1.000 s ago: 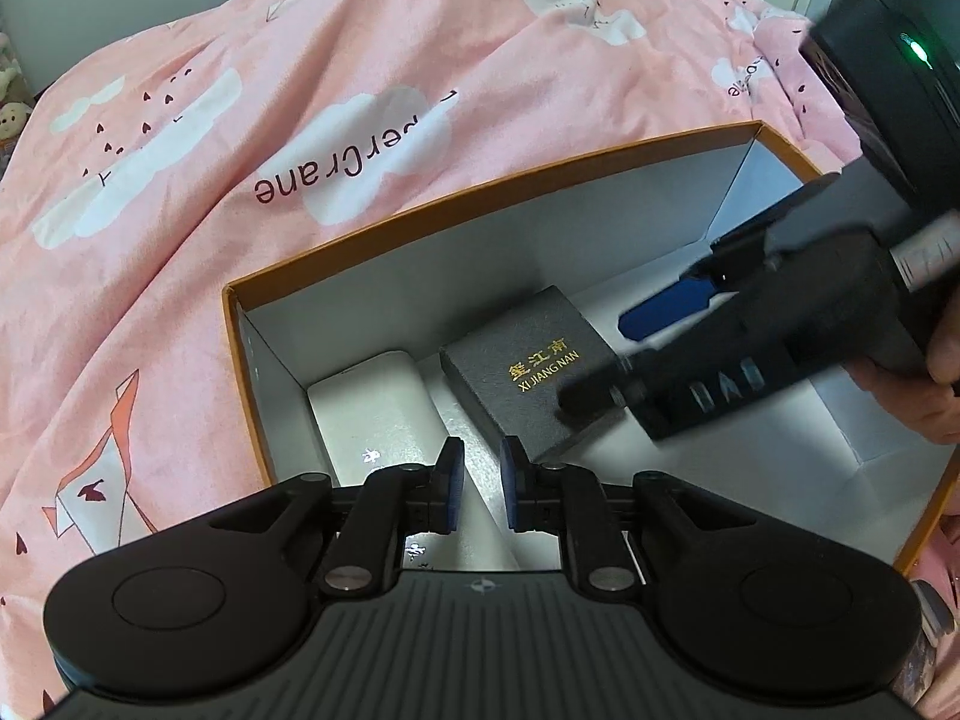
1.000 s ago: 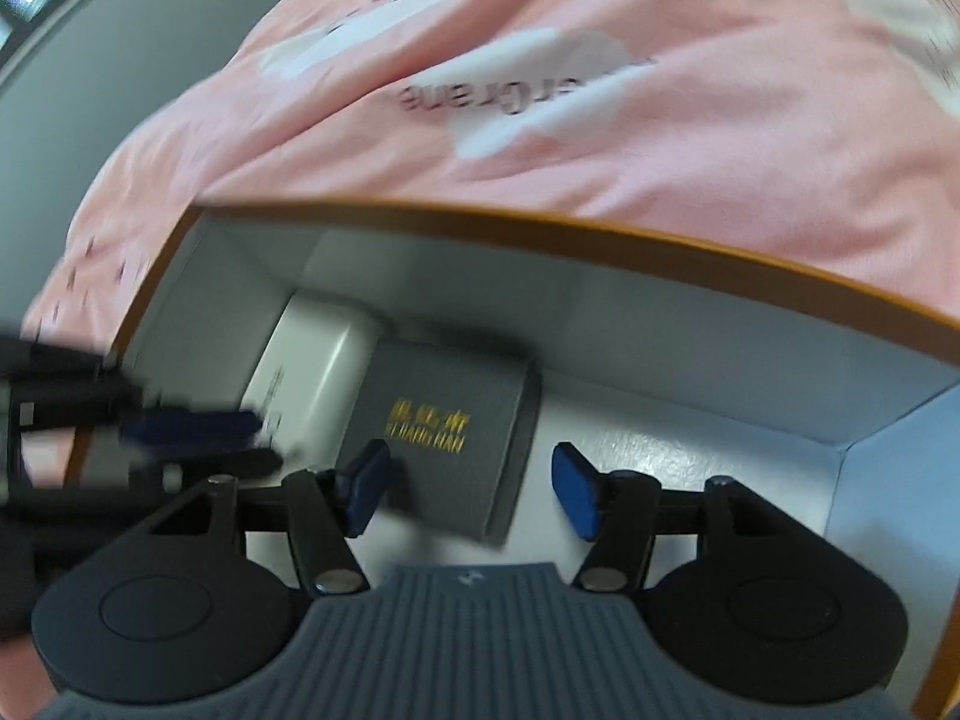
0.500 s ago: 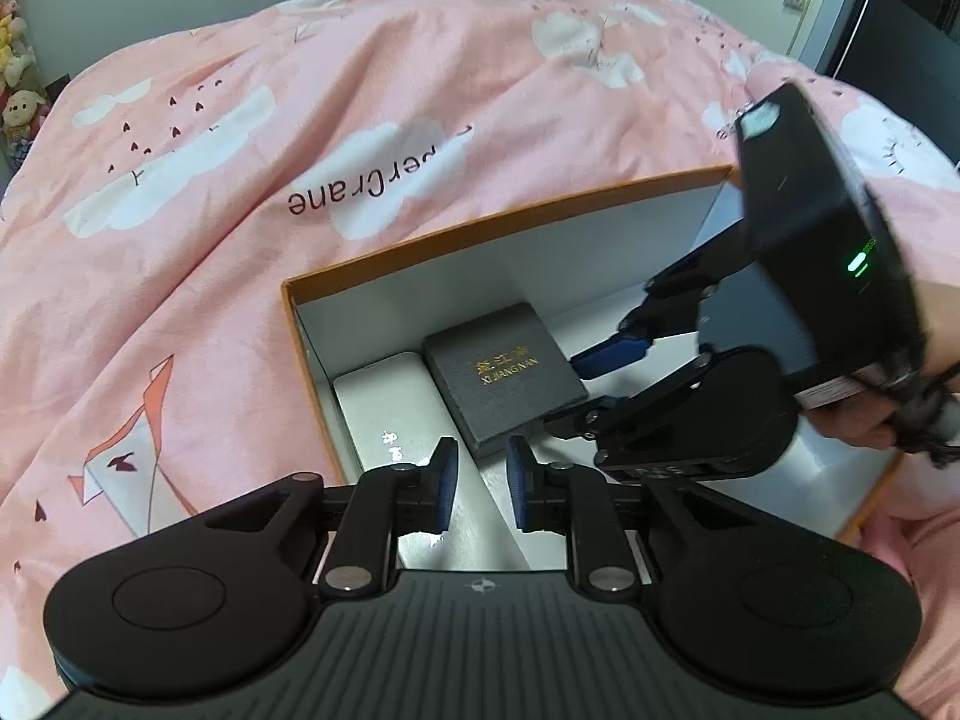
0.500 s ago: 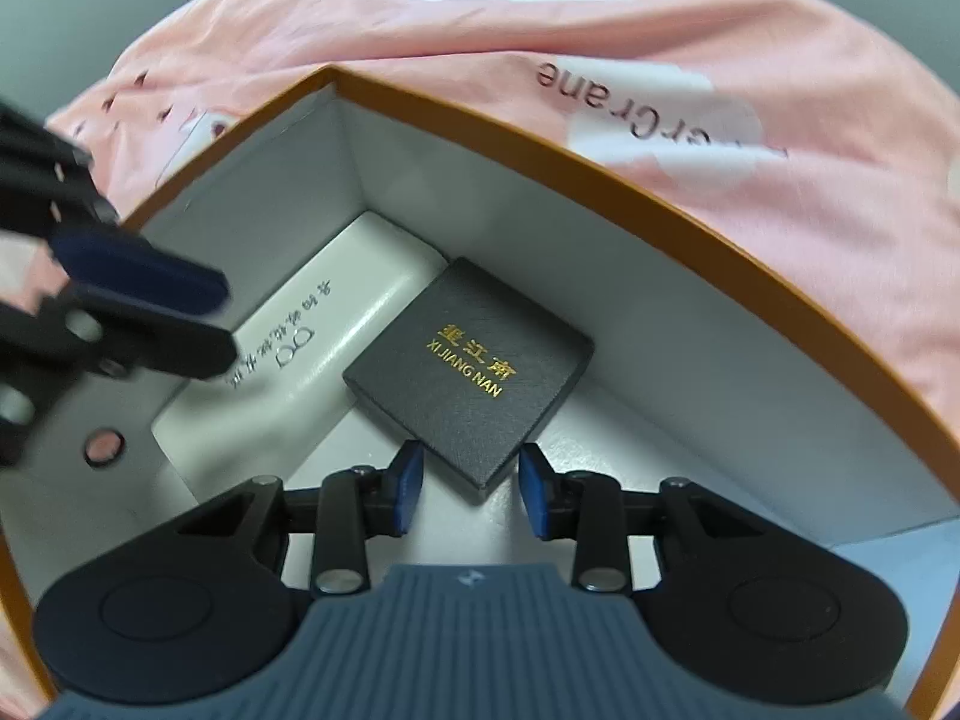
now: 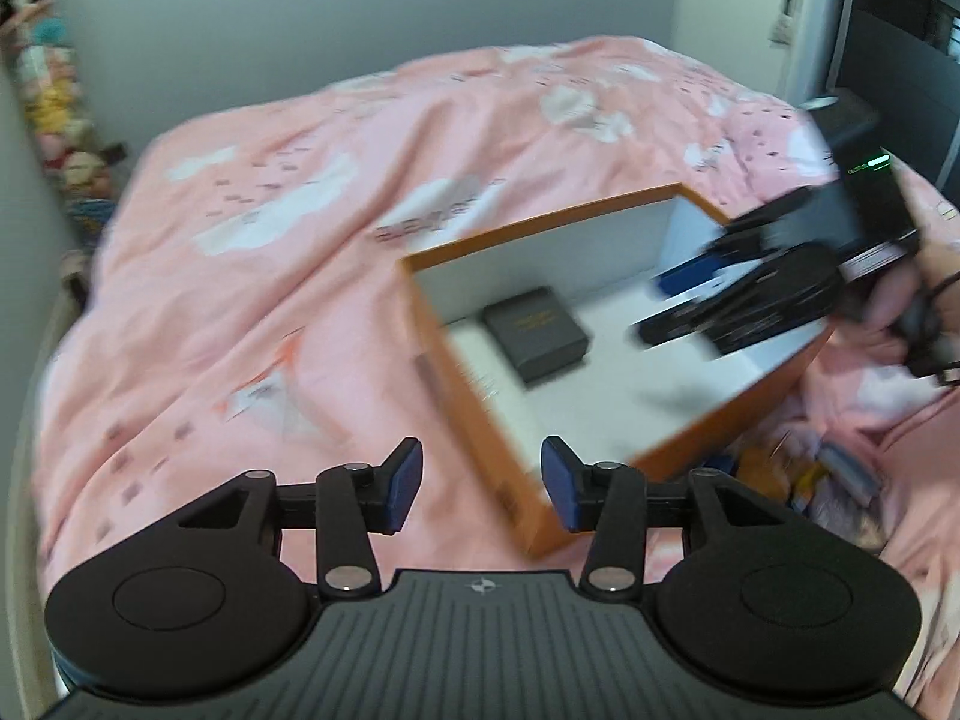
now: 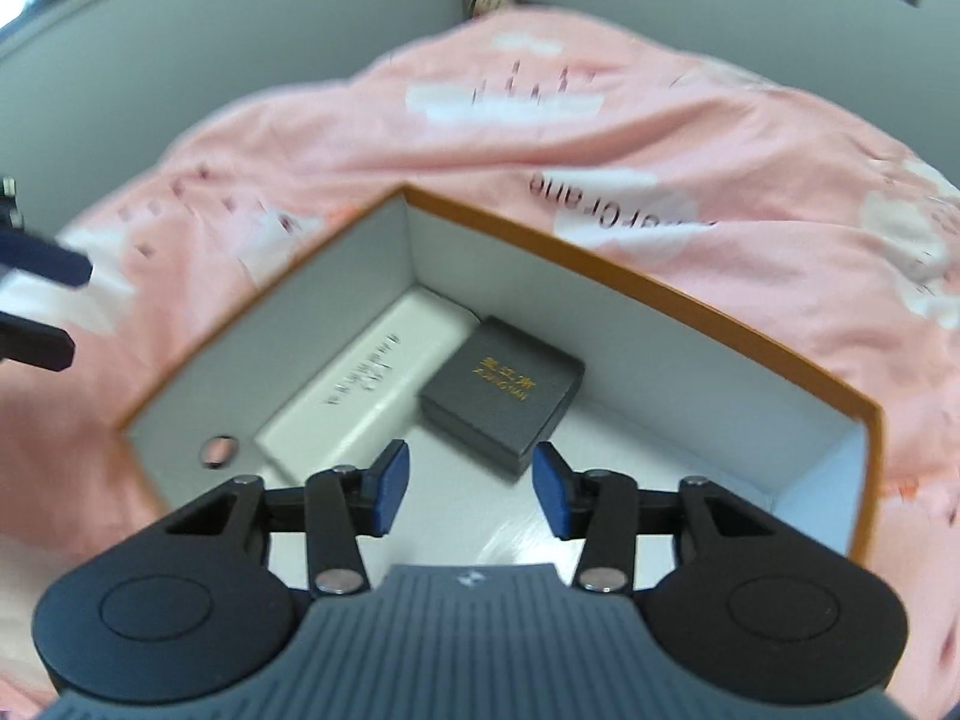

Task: Organize objects
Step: 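Move both grippers back toward the pile of items beside the box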

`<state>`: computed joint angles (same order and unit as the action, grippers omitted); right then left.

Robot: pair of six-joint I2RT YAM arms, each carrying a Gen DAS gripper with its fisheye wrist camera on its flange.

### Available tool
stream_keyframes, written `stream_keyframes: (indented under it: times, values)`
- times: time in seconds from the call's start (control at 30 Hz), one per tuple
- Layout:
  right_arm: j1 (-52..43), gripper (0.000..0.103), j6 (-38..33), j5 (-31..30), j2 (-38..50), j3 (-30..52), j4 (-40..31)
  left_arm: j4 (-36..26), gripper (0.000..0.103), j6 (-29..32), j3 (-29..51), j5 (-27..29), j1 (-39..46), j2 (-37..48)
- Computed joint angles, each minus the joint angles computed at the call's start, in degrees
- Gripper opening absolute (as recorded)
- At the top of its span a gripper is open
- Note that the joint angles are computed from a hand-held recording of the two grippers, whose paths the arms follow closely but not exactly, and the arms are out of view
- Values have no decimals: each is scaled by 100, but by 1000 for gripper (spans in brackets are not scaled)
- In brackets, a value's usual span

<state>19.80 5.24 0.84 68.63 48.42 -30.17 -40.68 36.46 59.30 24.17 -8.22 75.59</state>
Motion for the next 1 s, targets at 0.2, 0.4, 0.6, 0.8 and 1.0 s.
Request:
stream_keyframes:
  times: [0.2, 0.4, 0.6, 0.8, 1.0]
  values:
    - [1048, 61, 1326, 726, -1840, -675, -577, 142, 59, 748, -1389, 442, 1353, -1648]
    - [2533, 61, 2743, 2089, -2589, -769, -1307, 482, 59, 1337, -2391, 451, 1747, -2315]
    - [4347, 61, 4620, 3670, -2876, -611, -2710, 1048, 60, 1625, -2789, 541, 1817, -2518]
    - [5850, 62, 6827, 4160, -2686, -564, -4106, 635, 67, 1434, -2388, 943, 1655, -2592]
    - [6622, 60, 7845, 3576, -2537, -720, -4326, -43, 74, 1079, -2231, 737, 448, -2817]
